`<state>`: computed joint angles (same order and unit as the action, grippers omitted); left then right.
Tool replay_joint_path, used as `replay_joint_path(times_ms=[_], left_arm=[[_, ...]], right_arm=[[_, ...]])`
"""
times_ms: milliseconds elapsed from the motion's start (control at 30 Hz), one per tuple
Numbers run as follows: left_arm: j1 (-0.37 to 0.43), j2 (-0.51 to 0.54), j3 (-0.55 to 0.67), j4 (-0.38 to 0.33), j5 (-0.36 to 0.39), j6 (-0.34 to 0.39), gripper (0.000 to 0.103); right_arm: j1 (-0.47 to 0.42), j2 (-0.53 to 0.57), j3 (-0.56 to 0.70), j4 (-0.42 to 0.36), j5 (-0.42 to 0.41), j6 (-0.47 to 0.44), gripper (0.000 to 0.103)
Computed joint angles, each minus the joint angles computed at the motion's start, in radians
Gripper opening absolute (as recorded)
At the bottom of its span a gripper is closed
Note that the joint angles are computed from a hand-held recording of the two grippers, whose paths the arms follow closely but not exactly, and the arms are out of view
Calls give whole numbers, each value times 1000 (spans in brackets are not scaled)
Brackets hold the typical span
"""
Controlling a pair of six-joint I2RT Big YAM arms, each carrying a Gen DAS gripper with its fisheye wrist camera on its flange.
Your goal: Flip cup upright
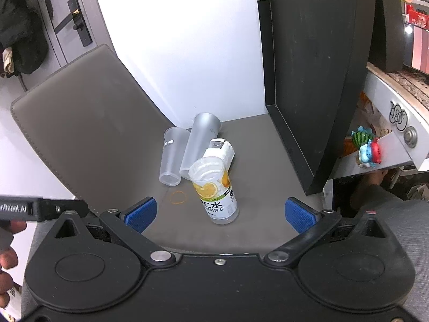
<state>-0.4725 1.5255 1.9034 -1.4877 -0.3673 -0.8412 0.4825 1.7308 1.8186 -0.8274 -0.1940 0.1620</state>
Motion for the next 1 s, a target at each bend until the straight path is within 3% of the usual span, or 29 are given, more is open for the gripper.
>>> replay_joint_path(times_ms=[467, 1000], left_arm=[[-40, -53, -31, -44, -37, -57, 103], [-59, -53, -24, -58, -38, -43, 103]], right_arm=[[10, -50, -14, -38, 9, -30, 103], [12, -78, -51, -55, 11, -65, 103]])
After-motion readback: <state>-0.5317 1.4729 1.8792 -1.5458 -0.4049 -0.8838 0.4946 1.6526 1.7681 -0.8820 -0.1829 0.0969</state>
